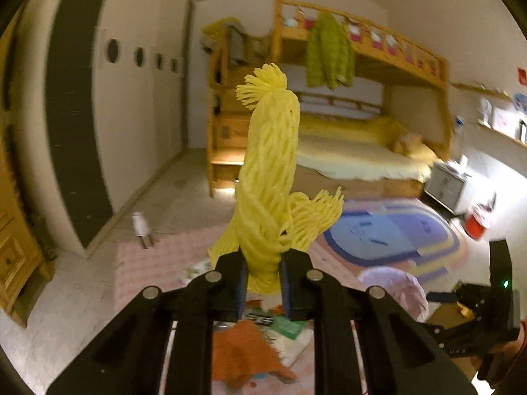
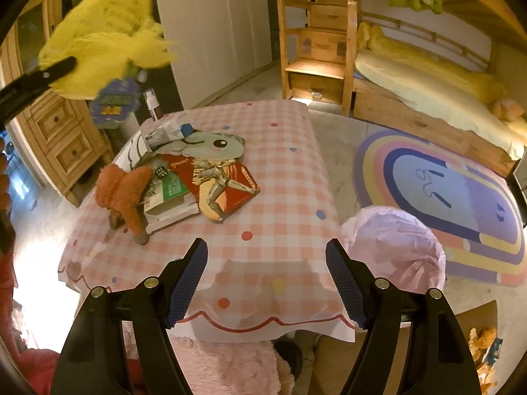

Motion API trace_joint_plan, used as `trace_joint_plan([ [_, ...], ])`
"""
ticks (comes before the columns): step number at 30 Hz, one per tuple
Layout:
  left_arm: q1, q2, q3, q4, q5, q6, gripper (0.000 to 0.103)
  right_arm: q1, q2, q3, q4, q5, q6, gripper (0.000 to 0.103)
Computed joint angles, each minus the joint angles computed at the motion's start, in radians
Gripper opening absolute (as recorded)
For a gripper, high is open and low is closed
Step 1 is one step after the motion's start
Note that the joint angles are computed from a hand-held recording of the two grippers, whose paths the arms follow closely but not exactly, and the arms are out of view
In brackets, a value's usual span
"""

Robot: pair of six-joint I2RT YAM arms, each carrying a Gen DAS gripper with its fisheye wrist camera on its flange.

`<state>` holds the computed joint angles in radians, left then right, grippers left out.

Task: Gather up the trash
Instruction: 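Grasp the yellow foam fruit net with the left tool and lift it, then grasp the orange knitted item with the right tool while the left tool holds the net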

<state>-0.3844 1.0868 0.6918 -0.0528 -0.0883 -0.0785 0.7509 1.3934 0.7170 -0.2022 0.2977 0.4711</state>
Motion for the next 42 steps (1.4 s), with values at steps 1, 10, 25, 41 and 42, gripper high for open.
trace_joint_plan([
  [1, 0.012, -0.024, -0.008, -0.012, -0.007, -0.003, 0.014, 0.001, 0.002, 0.001, 0.003, -0.003, -0.004, 0.074],
  [10, 0.197, -0.209, -0.169, -0.079, -0.009, -0.026, 0.014, 0.058, 0.13, 0.147, 0.038, -0.016, -0.076, 0.063],
  [25, 0.538, -0.249, -0.307, -0.069, 0.268, 0.003, 0.014, 0.143, 0.596, 0.619, -0.034, -0.135, -0.177, 0.054],
  [41, 0.569, -0.366, -0.308, -0.164, 0.274, 0.014, 0.014, 0.143, 0.409, 0.494, 0.092, -0.198, -0.139, 0.013],
  [42, 0.554, -0.377, -0.304, -0.172, 0.261, 0.007, 0.014, 0.147, 0.348, 0.459, 0.101, -0.174, -0.145, 0.013],
])
